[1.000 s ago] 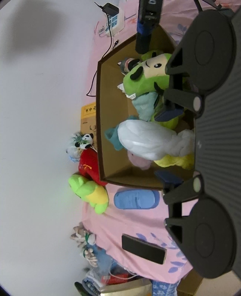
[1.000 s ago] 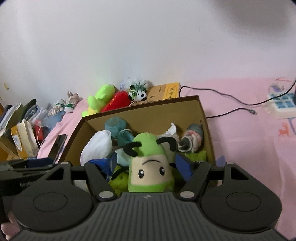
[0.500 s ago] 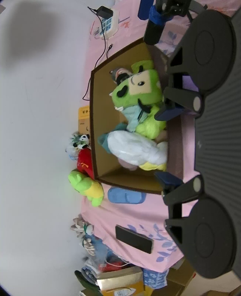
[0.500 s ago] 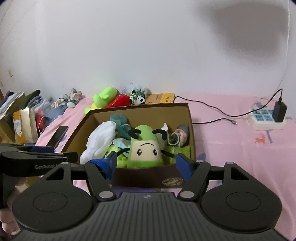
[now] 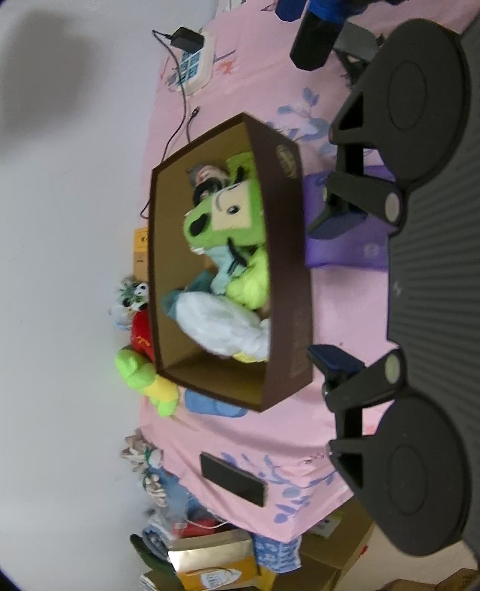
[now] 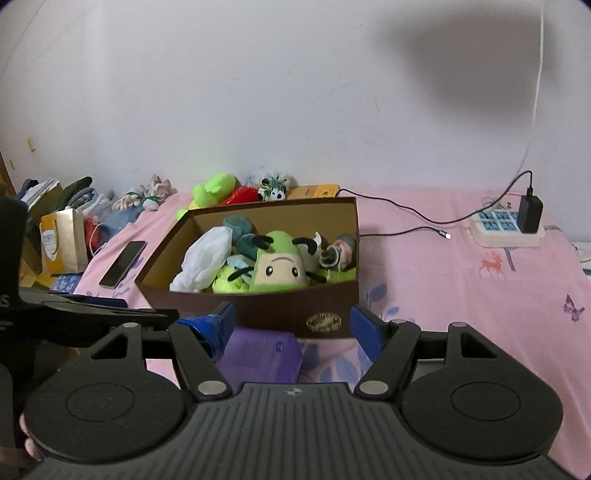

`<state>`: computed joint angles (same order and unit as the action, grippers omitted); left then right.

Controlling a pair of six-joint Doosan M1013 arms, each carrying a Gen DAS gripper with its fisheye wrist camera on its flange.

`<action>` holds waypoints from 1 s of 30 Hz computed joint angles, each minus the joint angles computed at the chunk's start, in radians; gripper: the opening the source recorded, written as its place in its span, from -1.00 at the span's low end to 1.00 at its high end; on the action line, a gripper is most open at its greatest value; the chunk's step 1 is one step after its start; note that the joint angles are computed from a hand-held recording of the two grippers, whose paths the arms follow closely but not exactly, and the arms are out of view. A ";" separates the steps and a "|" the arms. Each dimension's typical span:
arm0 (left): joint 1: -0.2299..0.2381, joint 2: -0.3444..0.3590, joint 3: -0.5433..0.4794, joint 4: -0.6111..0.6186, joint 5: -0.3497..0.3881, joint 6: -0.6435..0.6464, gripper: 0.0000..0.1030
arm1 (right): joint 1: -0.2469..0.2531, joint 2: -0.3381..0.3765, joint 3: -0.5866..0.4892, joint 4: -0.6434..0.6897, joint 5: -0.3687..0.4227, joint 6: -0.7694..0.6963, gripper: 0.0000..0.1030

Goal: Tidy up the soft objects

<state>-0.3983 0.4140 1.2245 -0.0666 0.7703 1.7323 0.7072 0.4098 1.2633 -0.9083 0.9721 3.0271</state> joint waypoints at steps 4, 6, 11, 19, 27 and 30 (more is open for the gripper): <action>-0.010 -0.025 0.045 0.024 -0.004 -0.008 0.22 | 0.017 -0.023 0.038 0.009 0.007 0.020 0.07; -0.012 -0.037 0.066 0.017 0.005 0.003 0.22 | 0.026 -0.030 0.053 0.020 0.019 0.024 0.07; -0.013 -0.059 0.108 0.007 0.033 0.004 0.22 | 0.036 -0.052 0.100 0.074 0.036 0.063 0.07; -0.036 -0.066 0.128 0.027 0.103 -0.039 0.22 | 0.041 -0.074 0.148 0.147 0.044 0.070 0.07; -0.072 -0.068 0.144 0.043 0.154 -0.050 0.22 | 0.033 -0.088 0.172 0.198 0.079 0.037 0.07; -0.083 -0.068 0.148 0.050 0.163 -0.056 0.22 | 0.030 -0.098 0.187 0.201 0.081 0.050 0.07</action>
<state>-0.4812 0.3461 1.3723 -0.0165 0.9337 1.6764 0.7368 0.3117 1.4505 -0.7069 1.0532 3.0770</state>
